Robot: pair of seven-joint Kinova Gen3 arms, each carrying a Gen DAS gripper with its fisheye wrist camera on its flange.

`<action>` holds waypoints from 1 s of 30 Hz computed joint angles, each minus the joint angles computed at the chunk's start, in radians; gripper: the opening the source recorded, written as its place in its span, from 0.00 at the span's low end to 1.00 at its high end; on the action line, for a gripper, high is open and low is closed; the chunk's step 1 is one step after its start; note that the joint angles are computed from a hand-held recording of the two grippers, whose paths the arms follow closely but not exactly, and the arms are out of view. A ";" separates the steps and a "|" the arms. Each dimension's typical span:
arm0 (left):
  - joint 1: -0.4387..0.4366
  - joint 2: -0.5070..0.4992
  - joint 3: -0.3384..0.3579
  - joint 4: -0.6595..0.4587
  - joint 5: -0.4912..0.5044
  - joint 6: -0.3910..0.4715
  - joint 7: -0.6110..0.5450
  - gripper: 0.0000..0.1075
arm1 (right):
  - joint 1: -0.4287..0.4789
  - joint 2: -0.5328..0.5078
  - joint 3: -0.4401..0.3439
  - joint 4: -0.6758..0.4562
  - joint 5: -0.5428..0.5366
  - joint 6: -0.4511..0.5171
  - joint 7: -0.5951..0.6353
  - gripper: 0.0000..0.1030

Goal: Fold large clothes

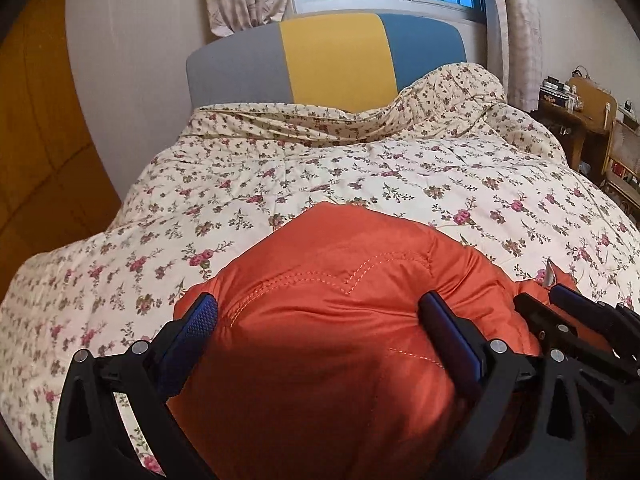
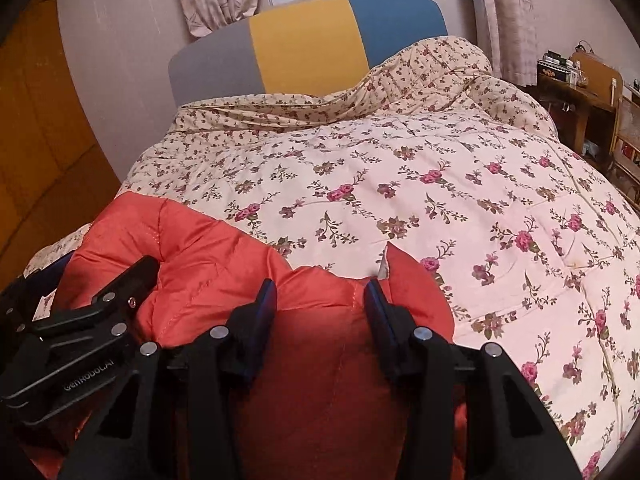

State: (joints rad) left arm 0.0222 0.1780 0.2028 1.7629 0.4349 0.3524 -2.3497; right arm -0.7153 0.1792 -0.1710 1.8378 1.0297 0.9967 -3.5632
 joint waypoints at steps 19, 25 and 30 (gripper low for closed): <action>-0.359 -0.088 -0.109 0.024 0.386 0.659 -0.485 0.93 | -0.040 -0.316 -0.092 0.299 -0.190 -0.204 -0.260 0.91; -0.311 -0.010 -0.237 -0.022 0.387 0.838 -0.434 0.93 | 0.038 -0.340 -0.058 0.345 -0.247 -0.393 -0.160 0.92; -0.334 0.022 -0.219 -0.040 0.387 0.905 -0.416 0.93 | 0.116 -0.341 -0.009 0.365 -0.357 -0.578 0.044 0.89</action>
State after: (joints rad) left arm -0.3121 0.1997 -0.0163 1.7227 0.8214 1.2575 -2.7659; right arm -0.5989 -0.1614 -0.1803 2.2033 0.6727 0.4183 -3.5194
